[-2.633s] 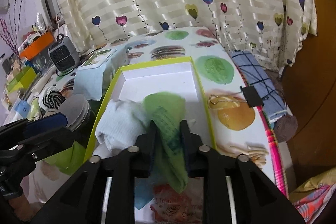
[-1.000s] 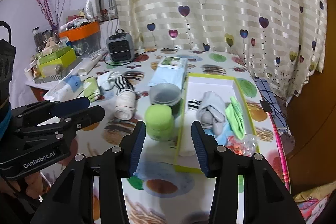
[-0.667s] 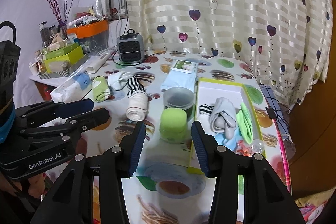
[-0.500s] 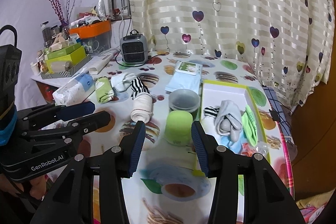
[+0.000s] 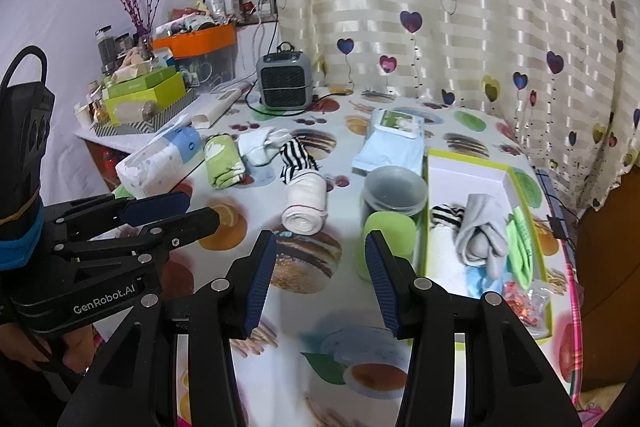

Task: Organize soft objects
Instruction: 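Withdraw both grippers from the white box back over the table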

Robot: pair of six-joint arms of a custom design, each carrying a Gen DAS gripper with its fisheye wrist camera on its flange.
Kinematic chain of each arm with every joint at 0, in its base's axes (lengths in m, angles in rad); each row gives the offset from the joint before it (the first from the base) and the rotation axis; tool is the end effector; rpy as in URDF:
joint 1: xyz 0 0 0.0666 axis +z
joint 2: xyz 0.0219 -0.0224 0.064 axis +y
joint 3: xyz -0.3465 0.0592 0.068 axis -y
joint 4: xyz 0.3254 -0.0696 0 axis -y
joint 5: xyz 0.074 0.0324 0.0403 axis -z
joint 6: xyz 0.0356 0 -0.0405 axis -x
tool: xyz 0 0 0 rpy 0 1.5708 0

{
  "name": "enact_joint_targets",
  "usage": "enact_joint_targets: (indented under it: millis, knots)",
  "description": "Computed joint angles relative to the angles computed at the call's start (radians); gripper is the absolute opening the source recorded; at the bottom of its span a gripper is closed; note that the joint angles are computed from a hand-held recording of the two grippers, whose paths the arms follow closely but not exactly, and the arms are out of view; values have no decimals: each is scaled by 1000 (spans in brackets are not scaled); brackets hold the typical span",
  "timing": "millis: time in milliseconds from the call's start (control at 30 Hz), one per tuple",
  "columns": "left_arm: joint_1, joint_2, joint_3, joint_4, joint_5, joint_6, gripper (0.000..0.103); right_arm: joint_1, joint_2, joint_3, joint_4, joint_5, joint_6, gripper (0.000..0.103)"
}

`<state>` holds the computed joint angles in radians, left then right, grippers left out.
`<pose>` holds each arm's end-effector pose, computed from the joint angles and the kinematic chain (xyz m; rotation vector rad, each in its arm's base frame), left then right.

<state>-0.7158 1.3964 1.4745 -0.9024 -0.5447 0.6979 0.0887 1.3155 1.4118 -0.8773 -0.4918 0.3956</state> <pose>0.3317 -0.2646 0.4322 -0.2247 2.2400 -0.0939 0.3958 0.0517 0.4400 -0.7720 2.1388 0.4169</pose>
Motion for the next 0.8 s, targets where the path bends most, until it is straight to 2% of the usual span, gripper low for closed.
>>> enact_joint_targets:
  millis: [800]
  knots:
    - [85,20,-23,-11,53,28,38,71,103,73,-21,32,-11,47]
